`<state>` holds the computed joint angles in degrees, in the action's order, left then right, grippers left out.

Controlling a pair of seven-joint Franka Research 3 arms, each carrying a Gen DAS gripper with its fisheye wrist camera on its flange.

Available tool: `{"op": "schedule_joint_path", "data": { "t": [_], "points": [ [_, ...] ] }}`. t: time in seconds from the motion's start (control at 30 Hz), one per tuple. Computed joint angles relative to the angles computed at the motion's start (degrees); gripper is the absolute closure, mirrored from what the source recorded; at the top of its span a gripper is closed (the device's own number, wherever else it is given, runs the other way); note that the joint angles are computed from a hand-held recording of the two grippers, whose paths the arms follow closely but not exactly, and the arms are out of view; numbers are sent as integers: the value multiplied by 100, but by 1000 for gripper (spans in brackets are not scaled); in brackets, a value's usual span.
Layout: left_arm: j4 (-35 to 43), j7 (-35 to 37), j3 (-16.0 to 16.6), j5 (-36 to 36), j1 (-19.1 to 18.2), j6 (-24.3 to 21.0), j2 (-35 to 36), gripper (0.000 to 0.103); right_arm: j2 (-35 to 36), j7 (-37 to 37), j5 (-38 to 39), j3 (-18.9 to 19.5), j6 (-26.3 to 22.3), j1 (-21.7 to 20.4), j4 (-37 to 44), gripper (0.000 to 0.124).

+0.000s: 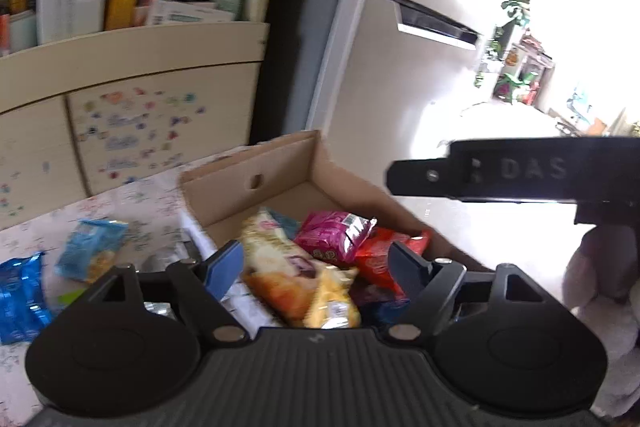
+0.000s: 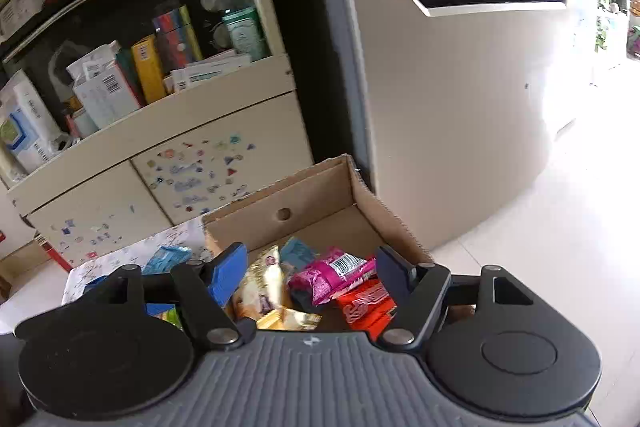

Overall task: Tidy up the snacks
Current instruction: 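Open both tools over the box to drop pink bag and waffle packet, then move both open tools back from the box to the snack heap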

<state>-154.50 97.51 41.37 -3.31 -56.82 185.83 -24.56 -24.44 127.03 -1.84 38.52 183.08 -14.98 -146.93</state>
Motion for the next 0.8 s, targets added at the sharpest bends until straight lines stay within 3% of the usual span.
{"op": "schedule_joint_path", "data": {
  "t": [0.1, 0.37, 0.57, 0.8],
  "points": [
    [-33, -94, -506, 9, 704, -148, 22, 24, 115, -132, -21, -118, 70, 190, 38, 45],
    [-35, -58, -1355, -176, 2127, -452, -112, 22, 460, -645, 58, -269, 234, 607, 201, 43],
    [-48, -45, -1693, -276, 2988, -465, -101, 20, 700, -1016, 199, -275, 303, 853, 327, 43],
    [-75, -47, -1747, -236, 3527, -401, 82, 20, 1026, -1218, 141, -164, 203, 932, 590, 43]
  ]
}}
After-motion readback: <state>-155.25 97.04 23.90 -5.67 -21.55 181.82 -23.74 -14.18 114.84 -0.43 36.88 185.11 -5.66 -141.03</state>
